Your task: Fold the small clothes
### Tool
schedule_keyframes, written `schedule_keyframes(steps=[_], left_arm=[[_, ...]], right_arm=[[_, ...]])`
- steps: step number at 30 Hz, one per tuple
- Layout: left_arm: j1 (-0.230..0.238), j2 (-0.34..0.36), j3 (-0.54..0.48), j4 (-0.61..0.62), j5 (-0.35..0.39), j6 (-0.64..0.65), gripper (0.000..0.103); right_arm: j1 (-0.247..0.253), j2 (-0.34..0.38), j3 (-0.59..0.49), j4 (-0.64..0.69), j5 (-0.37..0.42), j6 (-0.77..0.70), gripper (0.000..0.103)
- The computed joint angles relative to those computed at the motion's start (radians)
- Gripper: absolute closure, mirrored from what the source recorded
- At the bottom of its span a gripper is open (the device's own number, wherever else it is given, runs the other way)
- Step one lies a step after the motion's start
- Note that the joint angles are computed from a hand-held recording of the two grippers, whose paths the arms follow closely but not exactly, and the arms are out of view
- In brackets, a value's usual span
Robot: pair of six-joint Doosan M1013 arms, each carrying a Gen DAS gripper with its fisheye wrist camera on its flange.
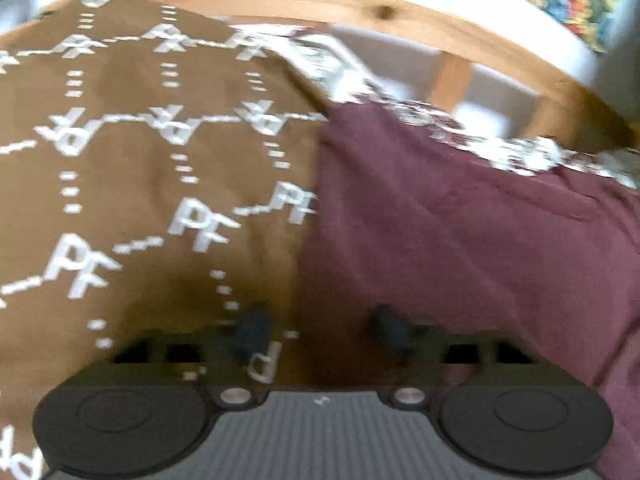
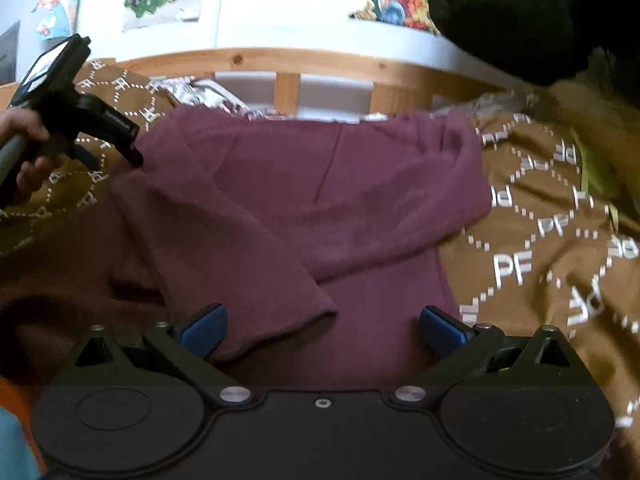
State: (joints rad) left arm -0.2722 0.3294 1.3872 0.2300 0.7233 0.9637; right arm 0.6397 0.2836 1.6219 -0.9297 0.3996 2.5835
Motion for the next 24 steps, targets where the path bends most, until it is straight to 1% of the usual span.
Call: schedule_keyframes(steps=[1, 3, 4, 6, 8, 10, 12, 13, 15, 16, 18, 20, 22, 24], left_arm=[[-0.001, -0.003, 0.004, -0.033, -0.015, 0.032, 0.087], [-0.014, -0.009, 0.008, 0.019, -0.020, -0.010, 0.091], [-0.021, -0.012, 0.009, 0.054, -0.014, -0.039, 0.091], [-0.034, -0.010, 0.003, 0.118, 0.022, -0.111, 0.091], [-0.029, -0.004, -0.006, 0.099, 0.042, -0.106, 0.091], [-0.029, 0.000, -0.013, 0.091, 0.064, -0.108, 0.083], [-0.025, 0.002, -0.021, 0.088, 0.090, -0.123, 0.063], [-0.025, -0.002, -0.019, 0.088, 0.098, -0.141, 0.057], [-0.024, -0.012, -0.016, 0.083, 0.106, -0.160, 0.035], [-0.027, -0.023, -0.006, 0.090, 0.100, -0.171, 0.031], [-0.041, -0.045, 0.014, 0.126, 0.093, -0.195, 0.015], [-0.067, -0.073, 0.041, 0.194, 0.095, -0.224, 0.011], [-0.091, -0.102, 0.071, 0.243, 0.088, -0.224, 0.006], [-0.124, -0.133, 0.107, 0.301, 0.083, -0.227, 0.002]], right_arm=[[0.000, 0.001, 0.000, 0.001, 0.001, 0.005, 0.001], [-0.002, 0.002, 0.001, 0.008, -0.002, 0.005, 0.001], [-0.002, 0.001, 0.004, -0.003, -0.004, 0.017, 0.001], [-0.001, 0.000, 0.007, -0.015, -0.006, 0.029, 0.001], [-0.002, 0.000, 0.007, -0.006, -0.008, 0.020, 0.001], [-0.005, 0.001, 0.005, 0.015, -0.008, 0.001, 0.001], [-0.006, 0.001, 0.004, 0.027, -0.008, -0.009, 0.001], [-0.006, 0.000, 0.005, 0.029, -0.008, -0.011, 0.001], [-0.007, -0.001, 0.004, 0.042, -0.007, -0.025, 0.001], [-0.008, -0.002, 0.004, 0.048, -0.008, -0.033, 0.001], [-0.007, -0.009, 0.007, 0.049, -0.005, -0.040, 0.001], [-0.004, -0.017, 0.013, 0.044, 0.002, -0.051, 0.001], [0.000, -0.029, 0.021, 0.033, 0.013, -0.068, 0.001], [0.000, -0.046, 0.032, 0.045, 0.013, -0.121, 0.001]])
